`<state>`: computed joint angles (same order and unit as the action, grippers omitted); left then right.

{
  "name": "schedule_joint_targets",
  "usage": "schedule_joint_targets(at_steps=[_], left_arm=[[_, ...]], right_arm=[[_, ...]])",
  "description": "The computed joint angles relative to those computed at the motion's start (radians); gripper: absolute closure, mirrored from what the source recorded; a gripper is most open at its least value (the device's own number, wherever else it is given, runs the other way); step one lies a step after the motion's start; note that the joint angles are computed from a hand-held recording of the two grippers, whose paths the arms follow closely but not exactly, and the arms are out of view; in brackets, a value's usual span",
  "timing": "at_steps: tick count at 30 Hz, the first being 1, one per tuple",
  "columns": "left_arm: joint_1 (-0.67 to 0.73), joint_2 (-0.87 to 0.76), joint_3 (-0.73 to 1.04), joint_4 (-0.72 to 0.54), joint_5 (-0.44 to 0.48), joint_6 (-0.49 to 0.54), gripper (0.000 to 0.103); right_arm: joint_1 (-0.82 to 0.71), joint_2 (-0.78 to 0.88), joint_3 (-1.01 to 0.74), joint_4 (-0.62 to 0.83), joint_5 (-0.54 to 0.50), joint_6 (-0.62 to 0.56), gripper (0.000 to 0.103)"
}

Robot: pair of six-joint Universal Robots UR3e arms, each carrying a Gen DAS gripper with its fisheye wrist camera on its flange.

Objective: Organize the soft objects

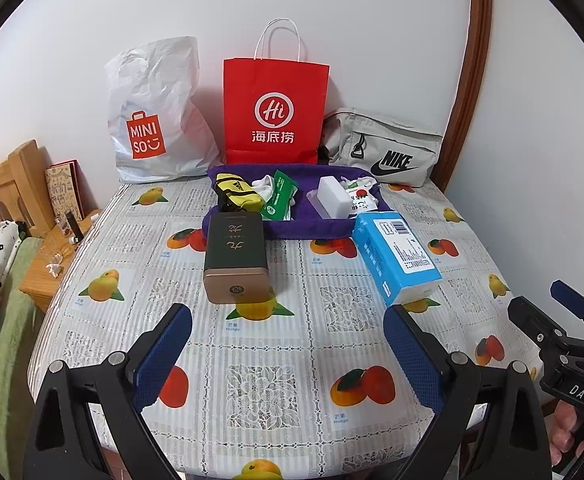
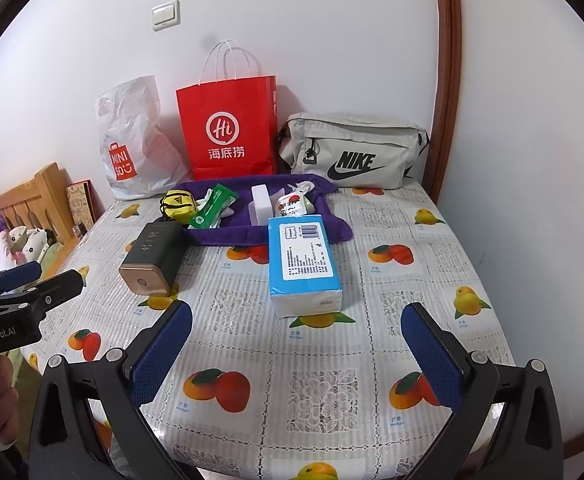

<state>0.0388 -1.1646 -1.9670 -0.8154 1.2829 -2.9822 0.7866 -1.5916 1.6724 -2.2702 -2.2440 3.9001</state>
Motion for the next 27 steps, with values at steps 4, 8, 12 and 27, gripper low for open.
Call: schedule_joint_targets(at_steps=[4, 8, 12, 27], left_arm=[[0.002, 0.005, -0.003, 0.000, 0.000, 0.000, 0.006], [0.009, 0.020, -0.012, 0.003, 0.002, 0.005, 0.006], [0.009, 0.021, -0.010, 0.000, 0.001, 0.004, 0.006], [0.023, 0.027, -0.012, -0.006, -0.012, 0.015, 0.006]], right_arm=[[0.003, 0.002, -0.003, 0.000, -0.003, 0.002, 0.000], [0.006, 0.004, -0.008, 0.003, -0.006, 0.005, 0.000], [0.012, 0.012, -0.024, 0.017, -0.010, 0.012, 0.000], [0.020, 0.018, -0.036, 0.023, -0.018, 0.016, 0.000]])
